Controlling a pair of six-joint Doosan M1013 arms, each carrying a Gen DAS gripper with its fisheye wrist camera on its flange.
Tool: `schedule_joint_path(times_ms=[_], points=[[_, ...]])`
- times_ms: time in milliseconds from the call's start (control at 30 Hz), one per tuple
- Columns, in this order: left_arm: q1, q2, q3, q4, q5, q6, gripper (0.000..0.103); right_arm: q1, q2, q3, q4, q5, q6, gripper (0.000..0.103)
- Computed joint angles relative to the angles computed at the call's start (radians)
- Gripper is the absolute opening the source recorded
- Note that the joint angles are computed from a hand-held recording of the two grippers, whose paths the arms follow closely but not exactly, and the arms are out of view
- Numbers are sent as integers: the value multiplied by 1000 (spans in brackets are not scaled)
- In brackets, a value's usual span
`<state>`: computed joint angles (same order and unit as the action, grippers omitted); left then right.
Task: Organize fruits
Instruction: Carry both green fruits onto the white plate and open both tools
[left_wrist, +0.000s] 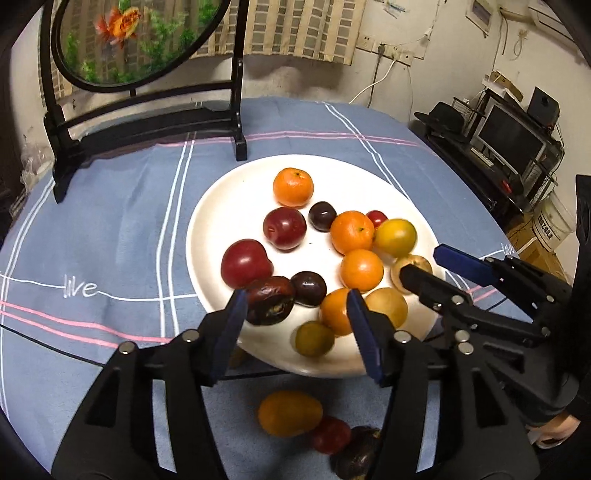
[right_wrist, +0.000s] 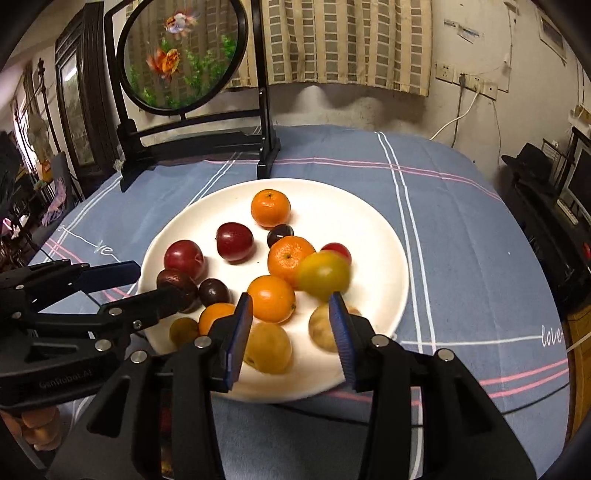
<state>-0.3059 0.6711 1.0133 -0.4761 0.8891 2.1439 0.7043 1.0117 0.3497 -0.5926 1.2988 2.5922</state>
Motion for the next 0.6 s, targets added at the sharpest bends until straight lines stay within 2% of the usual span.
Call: schedule_joint_path(times_ms=[200,333,500,600], points=[[9,-37,53,-11,-15,31,65,14,-78,138,8,-62,87,43],[19,-63,93,-19,-32,45,69,31,-100,179,24,-80,91,43],[32,-92,147,-15,-52,53,74,55,-92,172,106,-103,24,43],[42,-102,170,-7,-51,44,76,71,-52,105,144,-69,-50,43]])
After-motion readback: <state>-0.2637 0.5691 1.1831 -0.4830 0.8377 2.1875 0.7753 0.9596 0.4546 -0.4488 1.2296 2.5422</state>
